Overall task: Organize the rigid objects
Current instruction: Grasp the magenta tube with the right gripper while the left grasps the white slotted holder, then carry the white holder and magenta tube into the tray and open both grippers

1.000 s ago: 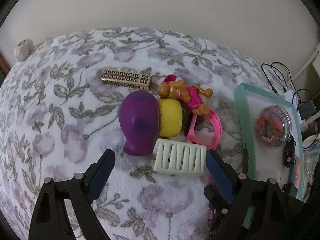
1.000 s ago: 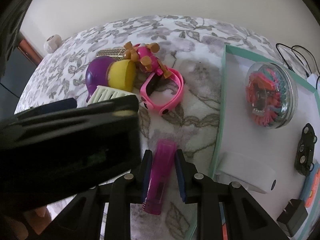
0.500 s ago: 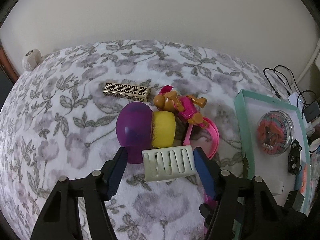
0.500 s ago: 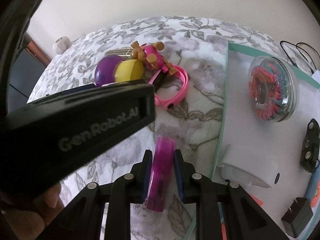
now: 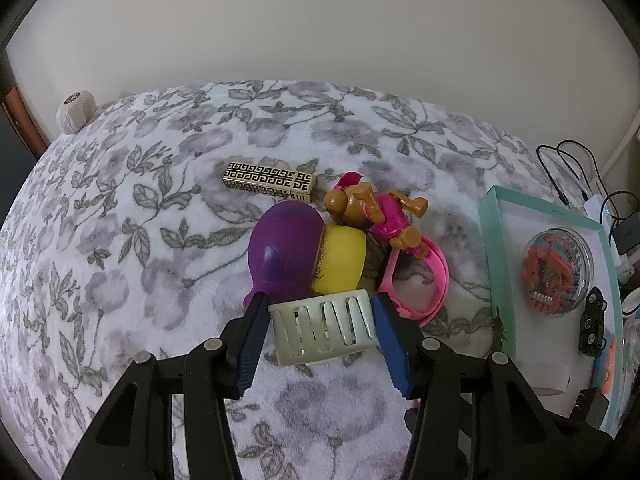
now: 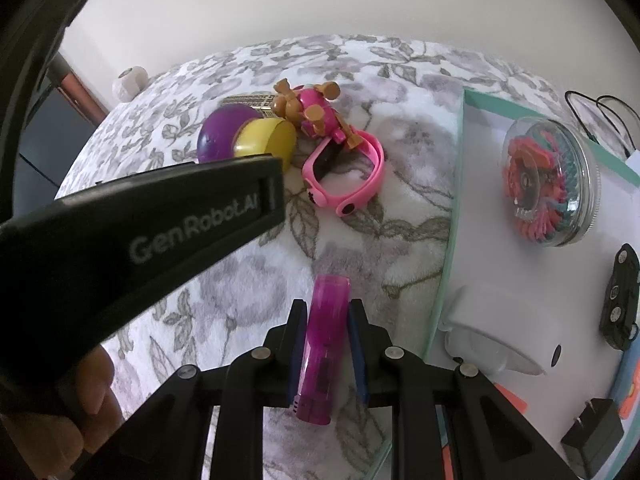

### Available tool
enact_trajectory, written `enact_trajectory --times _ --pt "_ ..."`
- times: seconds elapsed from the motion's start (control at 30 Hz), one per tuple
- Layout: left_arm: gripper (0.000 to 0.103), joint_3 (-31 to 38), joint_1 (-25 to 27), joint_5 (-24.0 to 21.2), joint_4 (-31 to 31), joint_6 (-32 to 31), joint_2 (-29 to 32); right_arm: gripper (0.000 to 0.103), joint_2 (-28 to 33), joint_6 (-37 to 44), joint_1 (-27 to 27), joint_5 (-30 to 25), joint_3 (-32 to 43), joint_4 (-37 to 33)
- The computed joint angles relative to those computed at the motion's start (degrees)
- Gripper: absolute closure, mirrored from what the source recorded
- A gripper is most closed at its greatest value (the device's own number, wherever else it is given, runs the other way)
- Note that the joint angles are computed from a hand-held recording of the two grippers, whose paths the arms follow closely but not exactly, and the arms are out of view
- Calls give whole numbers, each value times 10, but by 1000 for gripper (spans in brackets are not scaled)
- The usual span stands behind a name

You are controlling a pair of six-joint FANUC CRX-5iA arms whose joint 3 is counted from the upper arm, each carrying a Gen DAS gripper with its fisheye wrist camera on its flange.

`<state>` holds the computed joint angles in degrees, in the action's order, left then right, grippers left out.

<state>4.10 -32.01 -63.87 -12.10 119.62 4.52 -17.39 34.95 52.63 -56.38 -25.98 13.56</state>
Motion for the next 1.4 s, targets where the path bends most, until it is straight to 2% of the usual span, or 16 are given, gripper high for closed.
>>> enact_trajectory --times 0.43,0.8,1.1,1.4 --pt "48 2 -2 -1 6 29 -7 82 -31 -4 -15 27 -13 -28" --pt "48 11 -6 3 5 57 -19 82 -83 -14 -25 42 -27 -12" --pt "48 21 -20 36 -6 74 -49 82 -131 -88 6 34 -47 79" --pt "48 32 -46 70 -16 79 -67 82 -178 -171 33 -5 -79 186"
